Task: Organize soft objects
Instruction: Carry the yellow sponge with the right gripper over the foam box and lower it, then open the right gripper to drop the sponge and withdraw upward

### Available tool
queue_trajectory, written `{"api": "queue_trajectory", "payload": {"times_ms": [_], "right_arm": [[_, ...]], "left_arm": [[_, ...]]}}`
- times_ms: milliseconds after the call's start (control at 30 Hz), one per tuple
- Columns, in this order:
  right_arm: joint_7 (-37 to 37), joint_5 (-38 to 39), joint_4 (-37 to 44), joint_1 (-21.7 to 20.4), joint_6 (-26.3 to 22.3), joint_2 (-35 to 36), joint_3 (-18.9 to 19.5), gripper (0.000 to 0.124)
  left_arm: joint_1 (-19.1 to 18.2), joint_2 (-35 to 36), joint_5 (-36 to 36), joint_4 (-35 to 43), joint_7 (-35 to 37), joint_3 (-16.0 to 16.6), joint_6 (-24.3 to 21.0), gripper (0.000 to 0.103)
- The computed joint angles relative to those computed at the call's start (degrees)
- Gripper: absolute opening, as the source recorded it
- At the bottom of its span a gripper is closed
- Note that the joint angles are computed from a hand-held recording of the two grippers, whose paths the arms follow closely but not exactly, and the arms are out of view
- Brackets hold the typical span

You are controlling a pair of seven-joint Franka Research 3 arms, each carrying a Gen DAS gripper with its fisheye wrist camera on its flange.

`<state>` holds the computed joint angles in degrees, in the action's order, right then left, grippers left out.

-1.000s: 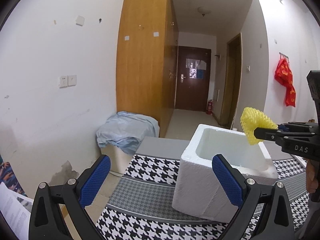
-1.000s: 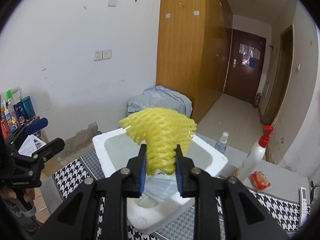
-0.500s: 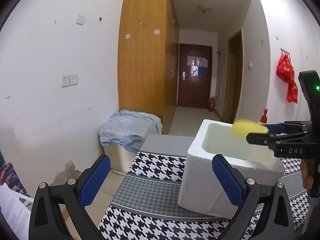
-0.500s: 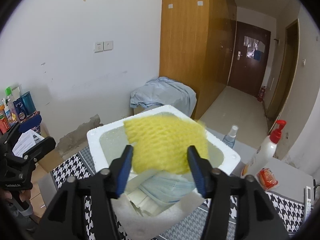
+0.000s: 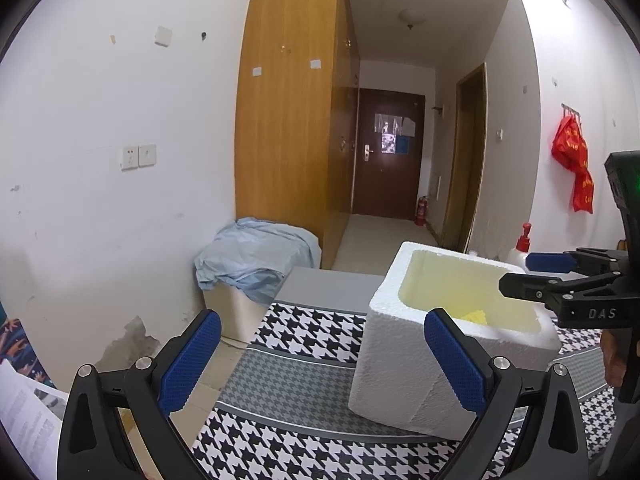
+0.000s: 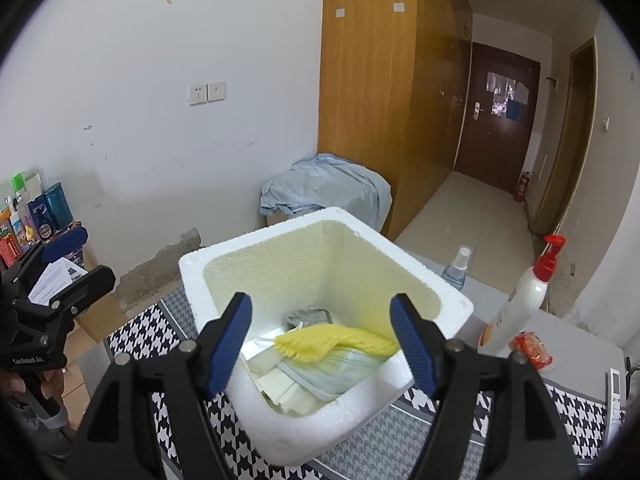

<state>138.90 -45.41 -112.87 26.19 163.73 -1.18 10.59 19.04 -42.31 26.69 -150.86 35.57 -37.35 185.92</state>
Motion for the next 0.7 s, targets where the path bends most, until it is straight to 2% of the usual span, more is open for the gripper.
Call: {"api": "queue_trajectory", "payload": {"times_ms": [233,367,700], "right_arm": [[5.06,-3.75,-2.48,-1.69,1.59,-3.14,1.10,0.098],[8.32,-6.31,-4.51,-3.57,2.35,-5.42,2.55,0.102],[16.44,-11.52,-11.16,-10.43,3.33,-13.22,7.40,0.102]], "left_arm": [[-1.56,-1.18,0.22,-0.26,-0.01,0.51,-0.56,0.102],[-2.85,-1.35,0.61,0.09,0.16,0.81,-0.94,0.102],[-5.40,-0.79,1.83,2.13,1.13,0.19,-0.97,0.102]]}}
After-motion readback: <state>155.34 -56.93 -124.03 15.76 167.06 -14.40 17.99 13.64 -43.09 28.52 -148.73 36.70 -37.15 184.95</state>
